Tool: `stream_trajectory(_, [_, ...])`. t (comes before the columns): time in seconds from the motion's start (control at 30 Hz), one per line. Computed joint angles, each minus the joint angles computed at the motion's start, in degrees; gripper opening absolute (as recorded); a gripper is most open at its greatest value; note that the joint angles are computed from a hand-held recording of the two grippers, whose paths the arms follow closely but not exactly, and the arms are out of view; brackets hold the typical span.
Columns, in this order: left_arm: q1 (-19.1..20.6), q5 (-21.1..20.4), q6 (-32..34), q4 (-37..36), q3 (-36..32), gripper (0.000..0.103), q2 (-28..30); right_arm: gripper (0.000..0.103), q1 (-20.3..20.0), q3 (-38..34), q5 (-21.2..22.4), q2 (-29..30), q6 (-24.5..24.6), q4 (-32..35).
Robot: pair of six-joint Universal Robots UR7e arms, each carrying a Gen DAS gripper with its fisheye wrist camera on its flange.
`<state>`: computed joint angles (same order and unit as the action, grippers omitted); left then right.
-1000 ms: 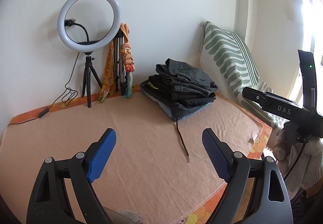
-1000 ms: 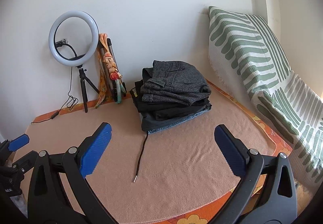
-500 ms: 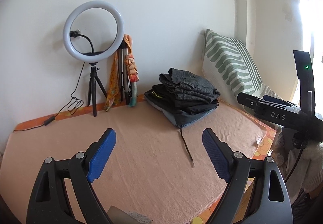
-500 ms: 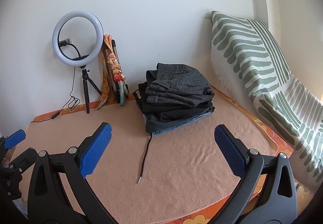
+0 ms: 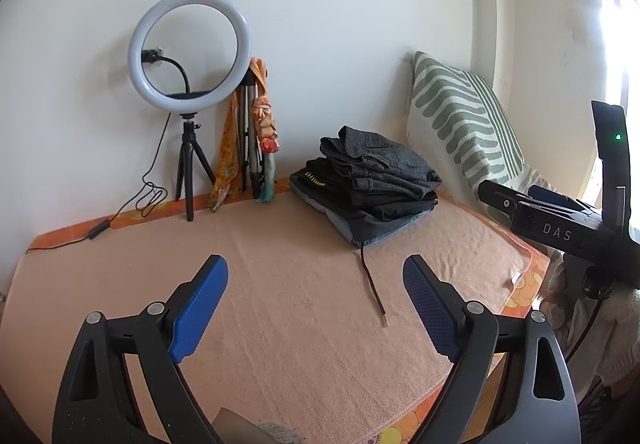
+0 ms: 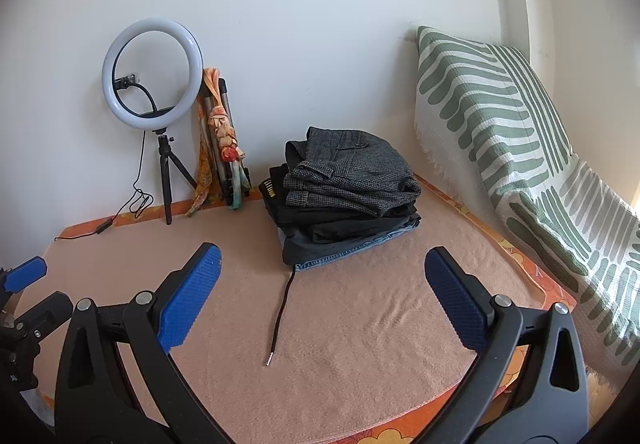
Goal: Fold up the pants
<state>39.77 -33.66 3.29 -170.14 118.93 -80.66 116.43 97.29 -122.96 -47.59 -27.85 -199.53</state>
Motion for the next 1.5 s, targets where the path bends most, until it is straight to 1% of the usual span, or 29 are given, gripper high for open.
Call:
stream_trajectory(0.27, [-0.26, 0.35, 1.0, -0.85, 0.16, 0.09, 0.03, 0.103, -0.06, -0.08, 0.04, 0.0, -0.1, 0.16])
stream_trajectory(1.5, [-0.51, 0.35, 0.21, 0.1, 0.19, 0.09, -0.01, 0.103, 0.18, -0.06, -0.01, 0.0, 0.44, 0.74])
